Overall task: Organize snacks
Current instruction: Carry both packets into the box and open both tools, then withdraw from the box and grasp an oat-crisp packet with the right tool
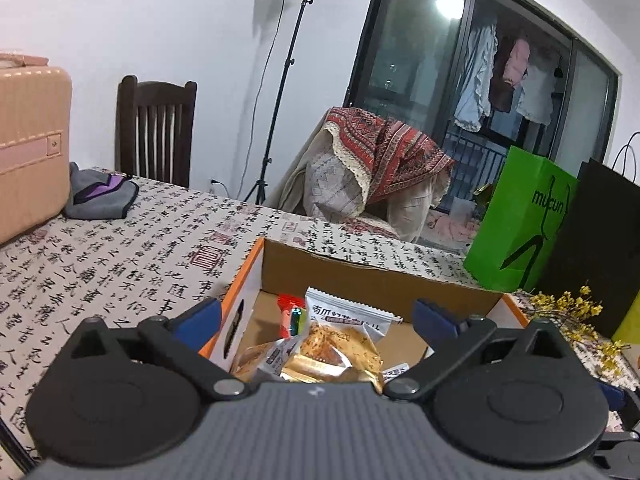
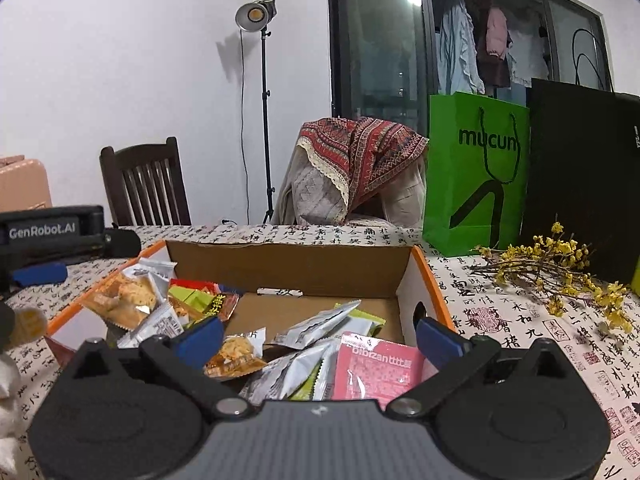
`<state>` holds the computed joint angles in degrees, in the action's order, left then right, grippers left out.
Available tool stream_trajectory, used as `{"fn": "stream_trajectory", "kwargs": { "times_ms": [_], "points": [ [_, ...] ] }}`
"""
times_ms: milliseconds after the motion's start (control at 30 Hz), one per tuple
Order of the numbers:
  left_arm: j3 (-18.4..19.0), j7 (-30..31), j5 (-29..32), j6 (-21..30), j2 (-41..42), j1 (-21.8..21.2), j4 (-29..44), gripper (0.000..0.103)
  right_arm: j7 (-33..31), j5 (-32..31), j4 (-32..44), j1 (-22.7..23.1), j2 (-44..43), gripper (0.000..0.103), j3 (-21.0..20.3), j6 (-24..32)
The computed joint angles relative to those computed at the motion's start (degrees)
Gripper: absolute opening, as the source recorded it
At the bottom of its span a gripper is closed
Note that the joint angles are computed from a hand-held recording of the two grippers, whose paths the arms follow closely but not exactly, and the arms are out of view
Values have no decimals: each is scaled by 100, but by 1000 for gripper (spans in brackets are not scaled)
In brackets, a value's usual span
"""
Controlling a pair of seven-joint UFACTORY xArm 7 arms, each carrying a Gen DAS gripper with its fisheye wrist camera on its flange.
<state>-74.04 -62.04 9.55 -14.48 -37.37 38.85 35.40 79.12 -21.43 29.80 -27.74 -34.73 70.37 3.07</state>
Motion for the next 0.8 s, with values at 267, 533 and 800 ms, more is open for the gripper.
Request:
{"fn": "stream_trajectory", "kwargs": {
  "times_ms": [267,533,800],
  "points": [
    [632,87,-140,136,-337,-753,-177,103,1,4,-134,595,-345,103,-655,134],
    [2020,348,-65,656,-116,-2314,-508,103,-157,-122,-121,1813,-616,103,-1517,919],
    [3078,651,98,945,-581,-3644,-1320,103,153,-221,-184,3011,-532,103,-2018,1733]
  ]
}}
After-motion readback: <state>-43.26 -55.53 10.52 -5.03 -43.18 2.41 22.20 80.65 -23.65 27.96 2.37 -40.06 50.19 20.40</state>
